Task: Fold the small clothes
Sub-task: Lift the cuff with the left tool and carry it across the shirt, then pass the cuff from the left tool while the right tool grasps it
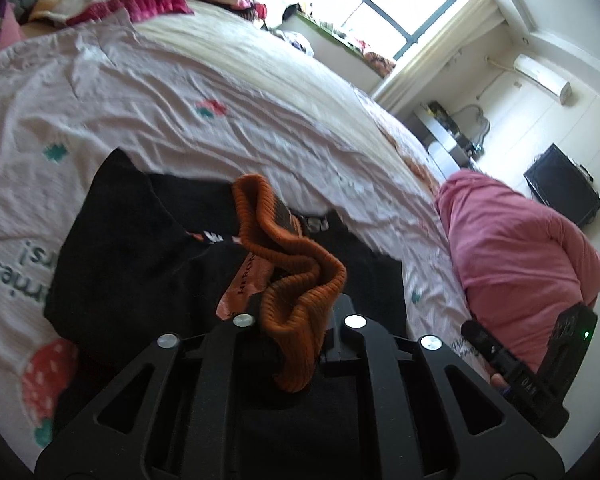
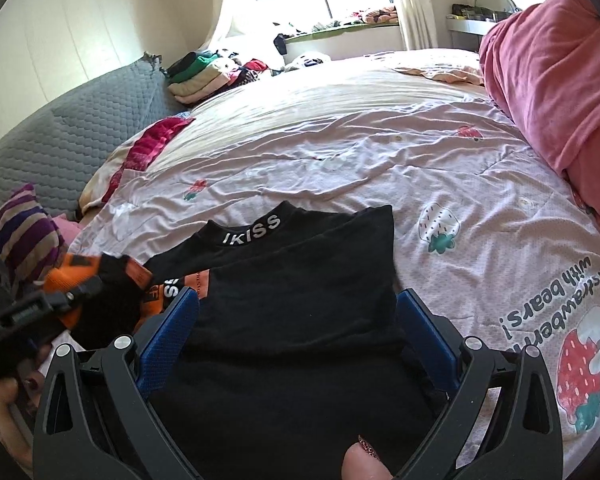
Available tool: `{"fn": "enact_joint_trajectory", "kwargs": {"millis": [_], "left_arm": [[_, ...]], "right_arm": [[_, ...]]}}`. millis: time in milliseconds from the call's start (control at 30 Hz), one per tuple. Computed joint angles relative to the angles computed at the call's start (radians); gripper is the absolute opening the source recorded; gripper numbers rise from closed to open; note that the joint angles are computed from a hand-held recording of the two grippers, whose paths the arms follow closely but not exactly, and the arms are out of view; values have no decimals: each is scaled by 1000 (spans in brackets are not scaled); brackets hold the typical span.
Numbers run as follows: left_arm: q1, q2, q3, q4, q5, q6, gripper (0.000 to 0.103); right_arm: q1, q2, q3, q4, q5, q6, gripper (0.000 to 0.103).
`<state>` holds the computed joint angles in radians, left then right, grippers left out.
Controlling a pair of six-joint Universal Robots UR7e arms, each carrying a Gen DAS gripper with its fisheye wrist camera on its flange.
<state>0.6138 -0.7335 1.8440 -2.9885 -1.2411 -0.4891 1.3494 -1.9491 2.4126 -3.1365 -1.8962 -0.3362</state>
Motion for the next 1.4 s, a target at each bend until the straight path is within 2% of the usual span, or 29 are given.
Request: {"fn": "enact_joint_trajectory", "kwargs": {"millis": [33,67,100,267,367,400,567,667,767,800,833,933,1100,1167,1233,1400], "left_arm": [[3,4,0,4,-11,-4,13],[5,7,0,1,-25,-7,25],[8,10,0,3,-39,-8,32],[6,5,7,6,-35,-2,46],[-7,-2,7,28,16,13,57],[-10,-7,10,33,42,21,63],[-22,-30,20,85,176,38,80],[-24,-45,30,107,238,37,93],[-18,-59,41,120,263,30,94],[-15,-65,45,124,265,26,94],[-12,-71,51,125,269,18,94],[-5,-85,67,126,278,-3,94],[-2,-100,87,129,278,-7,94],[-4,-106,95,128,279,-8,94],[-4,-108,98,129,279,-7,94],[-2,-125,112,153,290,-15,94]], "right_arm": [[-3,1,-1,5,1,-1,98],[-5,3,-3,9,-1,0,98],[-6,6,-4,11,-2,1,98],[-6,34,-4,25,-15,-3,99],[-4,59,-6,61,-15,-6,98],[-5,65,-6,73,-9,-5,98],[-8,122,-6,147,10,22,98],[-2,156,1,146,10,24,98],[-3,181,10,143,22,31,96],[-5,188,14,141,31,32,93],[-6,193,15,139,38,31,85],[-6,214,26,107,51,24,78],[-18,236,42,42,99,15,57],[-27,239,42,31,120,2,31],[-29,241,41,24,129,-17,12],[-10,230,34,-13,155,-65,8]]}}
